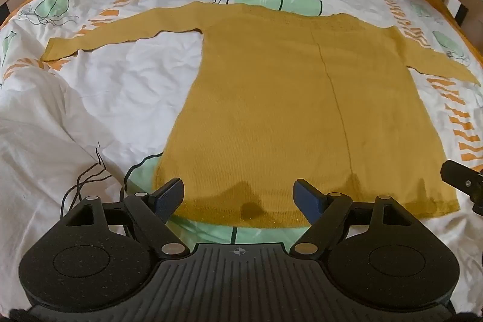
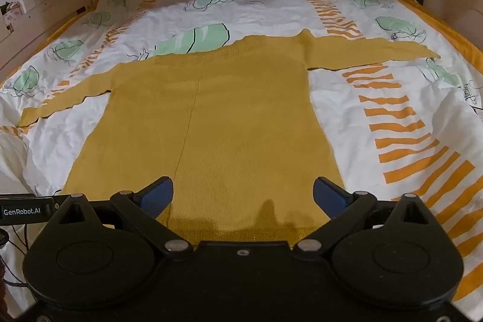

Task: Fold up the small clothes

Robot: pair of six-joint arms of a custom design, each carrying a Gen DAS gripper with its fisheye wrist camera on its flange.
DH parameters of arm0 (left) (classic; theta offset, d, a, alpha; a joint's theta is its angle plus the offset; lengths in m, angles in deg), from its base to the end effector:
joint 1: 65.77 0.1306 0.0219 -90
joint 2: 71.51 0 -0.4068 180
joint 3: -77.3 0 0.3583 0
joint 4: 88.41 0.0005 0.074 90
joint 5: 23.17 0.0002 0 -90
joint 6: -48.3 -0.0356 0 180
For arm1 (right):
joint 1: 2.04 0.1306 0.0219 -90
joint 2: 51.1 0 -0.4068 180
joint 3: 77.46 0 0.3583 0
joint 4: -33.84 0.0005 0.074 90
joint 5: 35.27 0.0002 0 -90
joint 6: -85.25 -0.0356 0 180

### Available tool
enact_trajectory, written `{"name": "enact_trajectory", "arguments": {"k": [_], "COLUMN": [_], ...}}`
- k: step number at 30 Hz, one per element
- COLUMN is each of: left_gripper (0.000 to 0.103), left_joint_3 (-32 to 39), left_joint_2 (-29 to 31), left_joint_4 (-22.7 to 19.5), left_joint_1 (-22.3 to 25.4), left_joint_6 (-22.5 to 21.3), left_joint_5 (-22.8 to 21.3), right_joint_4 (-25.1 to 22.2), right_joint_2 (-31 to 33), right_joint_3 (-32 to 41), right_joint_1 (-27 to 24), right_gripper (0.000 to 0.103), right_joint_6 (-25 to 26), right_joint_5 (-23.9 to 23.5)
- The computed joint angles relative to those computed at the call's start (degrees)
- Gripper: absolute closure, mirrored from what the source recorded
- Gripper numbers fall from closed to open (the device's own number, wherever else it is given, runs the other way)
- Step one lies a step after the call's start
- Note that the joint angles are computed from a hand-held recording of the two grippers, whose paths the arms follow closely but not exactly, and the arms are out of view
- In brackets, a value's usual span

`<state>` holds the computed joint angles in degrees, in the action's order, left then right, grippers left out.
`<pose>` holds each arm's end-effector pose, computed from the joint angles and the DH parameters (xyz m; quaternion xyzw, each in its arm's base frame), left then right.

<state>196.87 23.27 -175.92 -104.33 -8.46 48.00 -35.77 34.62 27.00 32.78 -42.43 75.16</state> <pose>0.3433 -0.2596 0.5904 0.0060 0.9595 -0.0076 0.2817 0.3345 0.2169 0.5680 0.0825 0.9256 0.0601 0.3646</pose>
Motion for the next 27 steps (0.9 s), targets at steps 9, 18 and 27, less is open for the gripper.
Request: {"name": "enact_trajectory", "arguments": {"k": [9,18,27], "left_gripper": [0.024,0.024,0.024], "left_joint_3": [-1.3,-1.05,0.55], "left_joint_2": [-0.69,-0.03,1.2], "left_joint_4": [0.77,0.18,-1.54], "left_joint_1": [-0.17,0.35,0.6], "left_joint_6": [-0.07,-0.46,-0.3], "left_joint_5": [-0.22,0.21,0.48], "right_joint_4": [-0.24,-0.92,-1.06], "right_joint_2": [0.24,1.08,1.72], "right_joint_3": [0.15,0.85,1.41], "right_joint_1": [-0.14,-0.29,-0.75], "right_gripper": [0.003,0.003,0.003], "right_joint_6": [-0.24,-0.31,-0.04], "right_joint_5": [-0.56,-1.74,-2.62]}}
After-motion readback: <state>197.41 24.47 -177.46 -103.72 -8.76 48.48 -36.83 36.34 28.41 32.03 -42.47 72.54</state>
